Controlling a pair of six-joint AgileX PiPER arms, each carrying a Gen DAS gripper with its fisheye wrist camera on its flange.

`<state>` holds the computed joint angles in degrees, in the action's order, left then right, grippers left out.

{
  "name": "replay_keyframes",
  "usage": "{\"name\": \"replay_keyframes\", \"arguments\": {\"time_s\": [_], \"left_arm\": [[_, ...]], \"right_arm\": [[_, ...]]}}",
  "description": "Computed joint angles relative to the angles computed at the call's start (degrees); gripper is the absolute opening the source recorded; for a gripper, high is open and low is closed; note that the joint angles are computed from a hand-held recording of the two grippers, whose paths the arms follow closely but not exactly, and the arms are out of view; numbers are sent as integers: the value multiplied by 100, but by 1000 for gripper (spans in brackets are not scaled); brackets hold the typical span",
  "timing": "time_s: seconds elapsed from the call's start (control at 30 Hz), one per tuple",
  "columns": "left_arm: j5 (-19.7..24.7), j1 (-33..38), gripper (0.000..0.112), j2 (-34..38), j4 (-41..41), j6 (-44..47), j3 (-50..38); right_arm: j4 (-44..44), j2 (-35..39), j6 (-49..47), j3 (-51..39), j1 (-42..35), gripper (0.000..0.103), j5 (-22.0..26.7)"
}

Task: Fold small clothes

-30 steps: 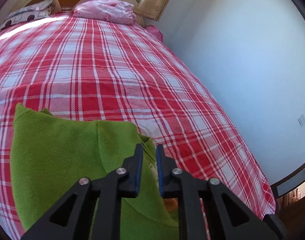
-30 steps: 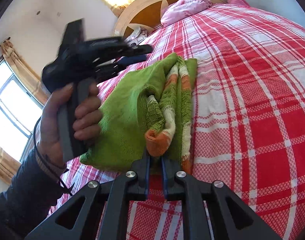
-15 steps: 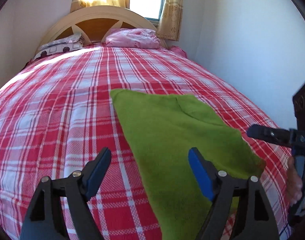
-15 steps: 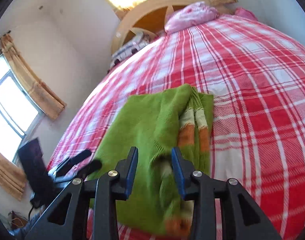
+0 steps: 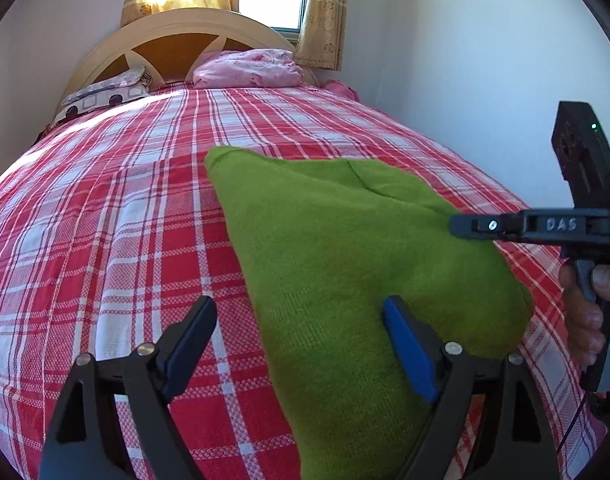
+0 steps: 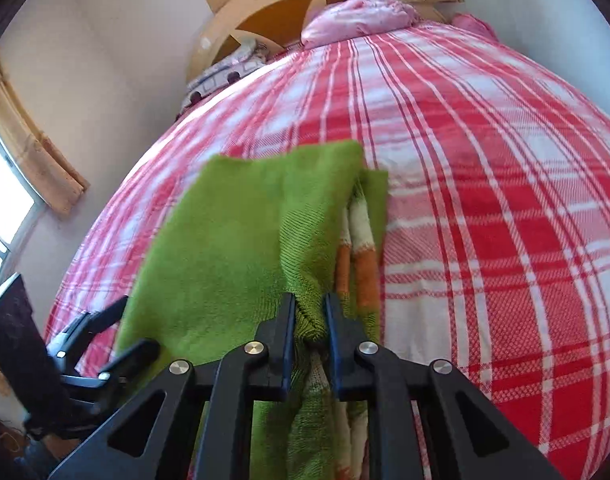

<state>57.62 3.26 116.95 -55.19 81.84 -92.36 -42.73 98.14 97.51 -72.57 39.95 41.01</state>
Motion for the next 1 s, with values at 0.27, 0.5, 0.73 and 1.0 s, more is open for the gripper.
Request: {"name": "replay_keyframes", "arguments": {"time_s": [0.27, 0.5, 0.73, 1.0], "left_arm": [[-58, 227, 95, 19, -298, -308, -275], [-445, -294, 95, 347, 565, -1149, -646], [-786, -453, 101, 131, 560, -771, -150], [-190, -207, 103, 244, 594, -1085, -315]], "right_arm": [[-967, 475, -479, -1399, 718, 27, 1843], [823, 1376, -2151, -2229, -200, 28, 1329], [385, 868, -1513, -1149, -194, 11, 736], [20, 820, -1236, -969, -46, 11, 724]]}}
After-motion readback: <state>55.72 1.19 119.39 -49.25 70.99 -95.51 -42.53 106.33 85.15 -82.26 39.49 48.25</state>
